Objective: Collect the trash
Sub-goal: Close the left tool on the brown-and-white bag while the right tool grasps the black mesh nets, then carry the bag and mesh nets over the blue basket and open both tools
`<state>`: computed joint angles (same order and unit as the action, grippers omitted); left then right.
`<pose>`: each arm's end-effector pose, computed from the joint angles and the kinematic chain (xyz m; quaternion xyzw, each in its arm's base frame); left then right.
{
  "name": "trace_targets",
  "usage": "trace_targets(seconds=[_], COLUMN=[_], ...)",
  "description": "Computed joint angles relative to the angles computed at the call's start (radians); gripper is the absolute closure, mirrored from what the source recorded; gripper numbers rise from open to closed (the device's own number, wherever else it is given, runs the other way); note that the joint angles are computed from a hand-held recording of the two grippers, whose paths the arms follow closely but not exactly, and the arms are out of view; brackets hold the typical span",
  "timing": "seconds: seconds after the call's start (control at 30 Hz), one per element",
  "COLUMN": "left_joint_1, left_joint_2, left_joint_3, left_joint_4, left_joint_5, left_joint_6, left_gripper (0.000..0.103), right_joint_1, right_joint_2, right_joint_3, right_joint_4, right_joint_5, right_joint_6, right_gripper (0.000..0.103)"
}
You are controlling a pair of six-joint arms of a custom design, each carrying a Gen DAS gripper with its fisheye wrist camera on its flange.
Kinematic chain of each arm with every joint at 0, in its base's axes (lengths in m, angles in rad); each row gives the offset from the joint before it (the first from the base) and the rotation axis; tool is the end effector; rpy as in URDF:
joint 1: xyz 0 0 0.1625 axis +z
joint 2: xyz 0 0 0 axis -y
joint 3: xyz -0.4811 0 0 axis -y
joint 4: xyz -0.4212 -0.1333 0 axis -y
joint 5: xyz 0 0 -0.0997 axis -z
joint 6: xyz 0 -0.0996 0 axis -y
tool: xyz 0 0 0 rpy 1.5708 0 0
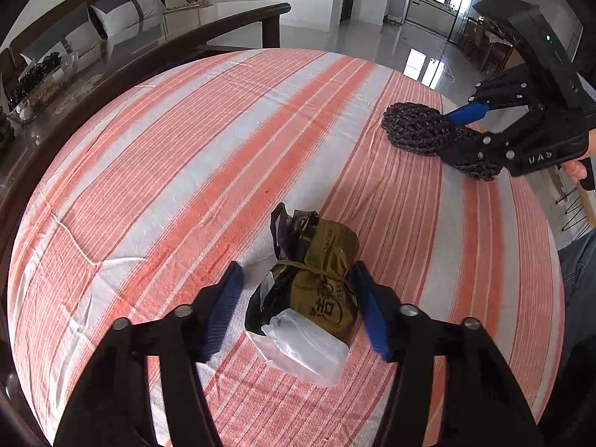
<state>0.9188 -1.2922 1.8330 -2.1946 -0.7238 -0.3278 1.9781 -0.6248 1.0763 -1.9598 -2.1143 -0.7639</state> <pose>-0.1977 -0.6017 0.3507 0.1302 0.9017 -0.2266 0.3445 0.4171 -0.7604 0.1688 0.5391 -0.7978 -0.0772 0.2587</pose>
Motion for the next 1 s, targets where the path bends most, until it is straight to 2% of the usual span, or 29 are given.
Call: trace_targets(seconds=[0.03, 0.07, 0.23, 0.37, 0.43, 0.6, 0.77, 1.0], left_joint_1=[0.000, -0.001, -0.057, -0.101, -0.122, -0.139, -0.133, -0.087], left_joint_2=[-0.003, -0.009, 0.009, 0.086, 0.147, 0.345, 0.582, 0.862], left_joint_3=[-0.005, -0.001, 0.000, -0.053, -0.094, -0.255, -0.486, -0.793], left_joint_4=[0.007, -0.010, -0.058, -0.114, -0.152, -0.235, -0.195, -0.058], left_joint_5=[-0.011, -0.025, 0.007, -0.038, -0.075, -0.225, -0.336, -0.378], left_joint_6=[-0.014, -0.022, -0.023, -0.020, 0.008, 0.063, 0.071, -0.006], left_gripper=[0.059, 0.060, 0.060, 0.060, 0.060, 0.060, 0.059, 0.059], right_joint_1=[-0.001, -0.002, -0.031, -0.079, -0.111, -0.212, -0.321, -0.458], right_joint_2=[0.000, -0.007, -0.082, -0.162, -0.209, -0.311, -0.364, -0.330], right_joint_3=[-0.005, 0.004, 0.029, 0.046, 0.057, 0.062, 0.059, 0.029], right_joint_4=[0.015, -0.001, -0.017, -0.012, -0.028, -0.074, -0.102, -0.125], right_joint_5=[-0.005, 0.000, 0.155, 0.266, 0.295, 0.288, 0.239, 0.239], right_joint_6=[0.025, 0.040, 0.122, 0.195, 0.225, 0.282, 0.338, 0.442], right_gripper=[0.064, 0.068, 0.068, 0.068, 0.068, 0.068, 0.068, 0.068])
